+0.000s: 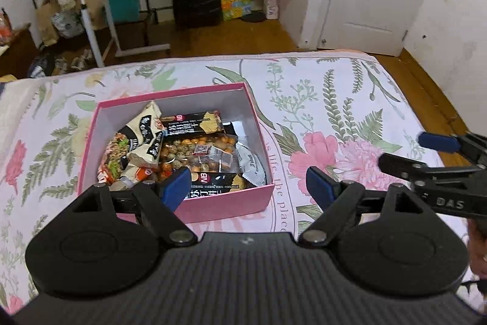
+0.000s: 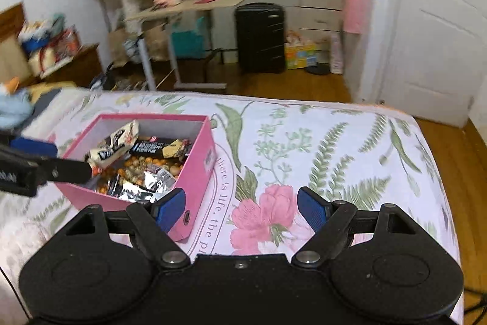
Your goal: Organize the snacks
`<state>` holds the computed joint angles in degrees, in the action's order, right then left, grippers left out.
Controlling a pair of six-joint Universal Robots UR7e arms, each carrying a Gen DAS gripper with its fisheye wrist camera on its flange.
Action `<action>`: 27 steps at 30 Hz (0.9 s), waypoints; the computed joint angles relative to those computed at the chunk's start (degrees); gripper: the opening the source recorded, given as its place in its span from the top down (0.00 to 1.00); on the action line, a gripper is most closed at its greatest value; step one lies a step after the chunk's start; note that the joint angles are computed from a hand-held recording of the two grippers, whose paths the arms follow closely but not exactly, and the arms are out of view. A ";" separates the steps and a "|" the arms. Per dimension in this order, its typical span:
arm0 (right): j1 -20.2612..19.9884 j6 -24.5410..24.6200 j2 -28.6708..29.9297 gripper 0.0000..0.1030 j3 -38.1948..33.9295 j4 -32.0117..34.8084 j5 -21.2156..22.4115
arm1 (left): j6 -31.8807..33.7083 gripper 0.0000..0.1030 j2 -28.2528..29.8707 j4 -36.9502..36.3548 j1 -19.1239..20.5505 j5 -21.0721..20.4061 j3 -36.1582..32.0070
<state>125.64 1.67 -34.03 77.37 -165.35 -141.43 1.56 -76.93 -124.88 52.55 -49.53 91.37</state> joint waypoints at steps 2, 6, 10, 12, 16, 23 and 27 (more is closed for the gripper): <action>0.50 1.42 -0.48 0.18 1.30 -0.83 -1.15 | -1.09 0.20 -0.72 -0.17 -0.88 0.70 1.35; 1.36 3.37 -1.04 0.18 2.79 -0.55 -3.30 | -4.39 0.19 -2.23 0.29 -1.92 0.36 3.38; 2.18 1.83 -0.18 0.18 3.40 -3.63 -7.59 | -5.94 0.19 -3.25 -1.22 -2.90 2.61 6.29; 2.15 1.55 -0.25 0.18 3.83 -4.47 -7.90 | -6.27 0.19 -3.49 -2.48 -3.17 3.74 7.69; 2.23 1.30 -0.47 0.18 4.97 -6.29 -7.98 | -6.03 0.16 -3.31 -5.48 -3.40 6.10 10.14; 2.41 0.71 -0.58 0.18 6.92 -9.52 -8.92 | -5.92 0.09 -3.07 -9.09 -3.85 7.55 12.88; 2.22 1.56 -0.90 0.18 8.23 -11.02 -9.26 | -4.86 0.07 -2.88 -13.36 -3.95 8.32 14.57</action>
<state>127.86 3.24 -34.94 85.60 -176.37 -150.70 -3.30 -79.82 -138.23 48.59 -41.21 105.95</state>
